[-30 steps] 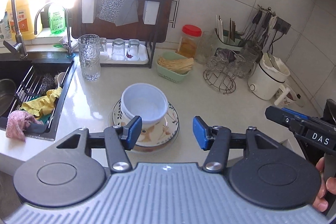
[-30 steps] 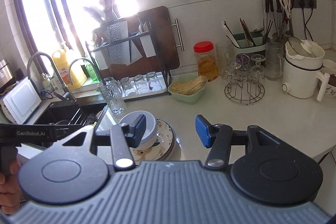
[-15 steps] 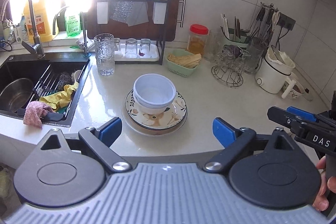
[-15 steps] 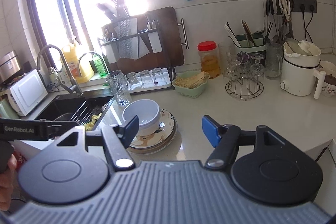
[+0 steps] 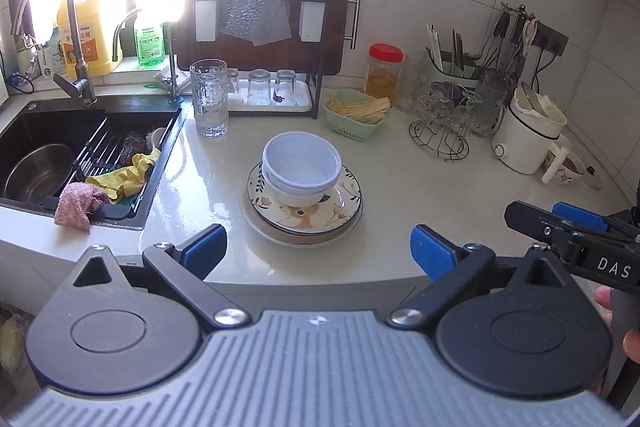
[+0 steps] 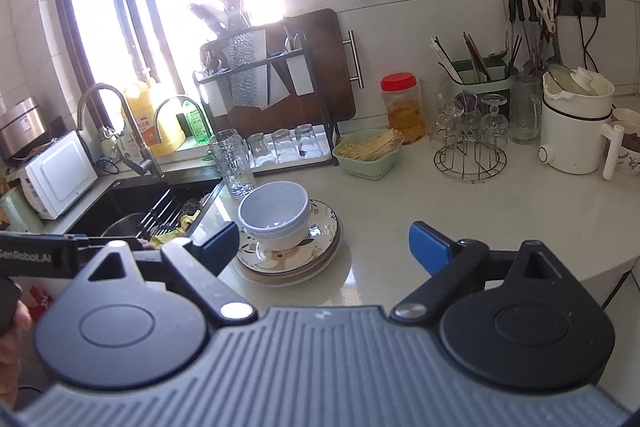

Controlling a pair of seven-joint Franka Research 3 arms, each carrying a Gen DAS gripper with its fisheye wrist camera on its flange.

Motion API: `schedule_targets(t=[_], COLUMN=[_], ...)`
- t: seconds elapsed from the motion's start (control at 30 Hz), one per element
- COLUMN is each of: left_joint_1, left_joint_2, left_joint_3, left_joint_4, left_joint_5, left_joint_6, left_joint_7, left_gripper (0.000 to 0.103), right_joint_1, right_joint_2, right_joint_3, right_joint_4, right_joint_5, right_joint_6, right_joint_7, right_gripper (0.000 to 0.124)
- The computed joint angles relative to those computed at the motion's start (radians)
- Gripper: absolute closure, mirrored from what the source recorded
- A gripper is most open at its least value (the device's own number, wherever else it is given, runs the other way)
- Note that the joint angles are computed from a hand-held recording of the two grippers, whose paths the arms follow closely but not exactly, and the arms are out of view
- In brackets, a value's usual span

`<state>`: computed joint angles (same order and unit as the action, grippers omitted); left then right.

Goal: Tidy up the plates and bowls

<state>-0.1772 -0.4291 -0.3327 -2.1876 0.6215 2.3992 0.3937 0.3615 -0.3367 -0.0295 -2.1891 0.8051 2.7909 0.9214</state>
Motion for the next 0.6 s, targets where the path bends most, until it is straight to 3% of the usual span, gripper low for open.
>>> schedule_targets(t=[0.3,0.6], left_joint_1=[0.003,0.002], left_joint_2=[-0.008,-0.032], left_joint_3=[-0.008,-0.002], left_joint_4=[-0.001,-0.017], left_joint_5=[0.016,0.009], left_joint_6=[-0.026,-0.033], left_joint_7=[-0.003,-0.003], left_gripper=[0.003,0.003], right_joint_1=[0.005,-0.016], right_joint_2=[-0.013,-0.011], right_joint_3=[0.008,0.029], right_joint_4=[-0.018,-0.033], right_joint_5=[-0.028,-0.102], right_joint_6=[0.014,0.039], right_joint_7=[0.001,0.099], right_gripper=[0.031,0.031])
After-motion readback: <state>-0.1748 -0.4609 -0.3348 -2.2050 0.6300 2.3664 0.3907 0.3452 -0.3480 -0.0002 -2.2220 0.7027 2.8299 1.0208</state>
